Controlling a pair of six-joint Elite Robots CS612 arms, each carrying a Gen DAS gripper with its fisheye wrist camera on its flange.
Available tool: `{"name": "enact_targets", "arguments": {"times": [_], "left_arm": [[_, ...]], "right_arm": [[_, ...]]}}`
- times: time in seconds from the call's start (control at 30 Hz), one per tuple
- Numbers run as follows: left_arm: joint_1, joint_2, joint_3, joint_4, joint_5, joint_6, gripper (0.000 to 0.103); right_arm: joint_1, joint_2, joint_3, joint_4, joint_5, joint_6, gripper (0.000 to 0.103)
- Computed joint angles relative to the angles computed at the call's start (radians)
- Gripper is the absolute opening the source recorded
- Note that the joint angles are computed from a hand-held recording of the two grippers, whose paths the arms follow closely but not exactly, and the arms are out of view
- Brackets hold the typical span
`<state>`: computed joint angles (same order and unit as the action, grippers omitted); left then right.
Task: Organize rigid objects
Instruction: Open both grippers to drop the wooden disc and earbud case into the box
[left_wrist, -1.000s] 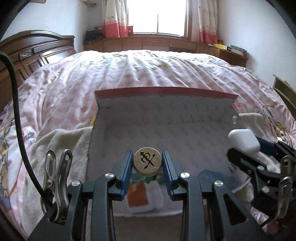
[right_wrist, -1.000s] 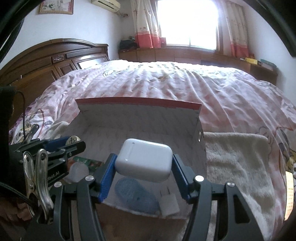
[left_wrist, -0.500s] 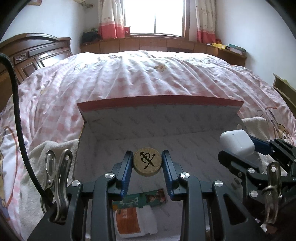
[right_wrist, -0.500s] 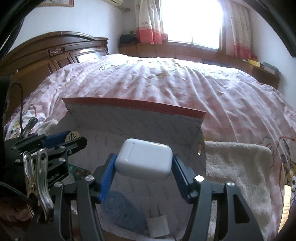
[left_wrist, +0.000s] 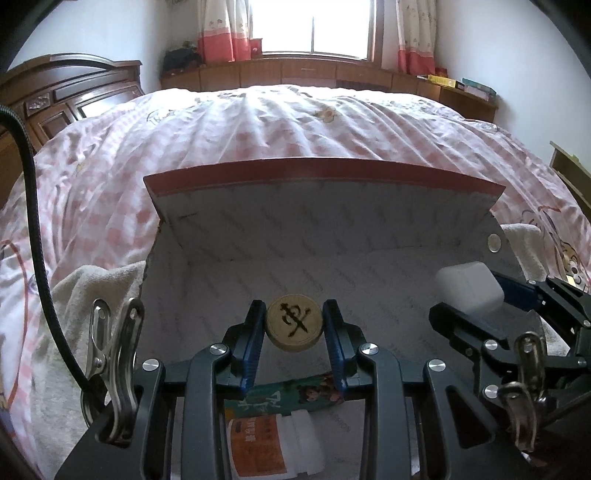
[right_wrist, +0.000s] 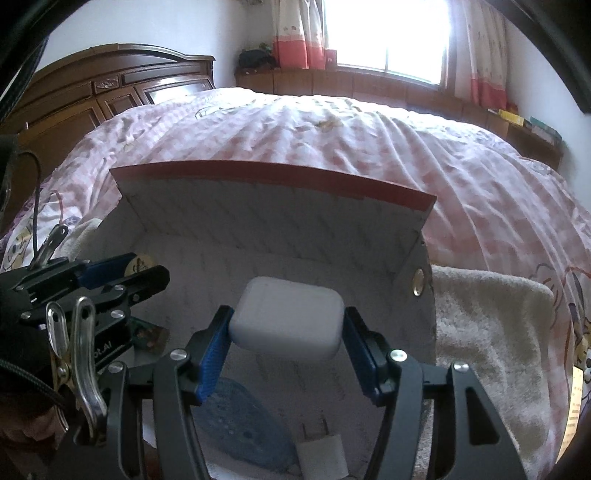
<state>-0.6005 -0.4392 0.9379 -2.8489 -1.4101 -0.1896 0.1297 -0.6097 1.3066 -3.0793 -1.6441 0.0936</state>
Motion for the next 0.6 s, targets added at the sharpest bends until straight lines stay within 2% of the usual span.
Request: {"name": "enact_targets", "arguments": {"times": [0.2, 0.3, 0.6], "left_arm": [[0.0, 0.002, -0.013, 0.058, 0.007, -0.024, 0.033], [-0.001, -0.001, -0.009, 0.056, 0.017, -0.024, 0.033], [-0.003, -0.018, 0.019, 0.041, 0.022, -0.022, 0.033]], "right_arm": [[-0.002, 0.002, -0.001, 0.004, 0.005, 0.017, 0.064], [-0.002, 0.0, 0.0, 0.005, -0.005, 0.02, 0.068], [-0.002, -0.013, 0.017, -0.012, -0.005, 0.042, 0.068]]}}
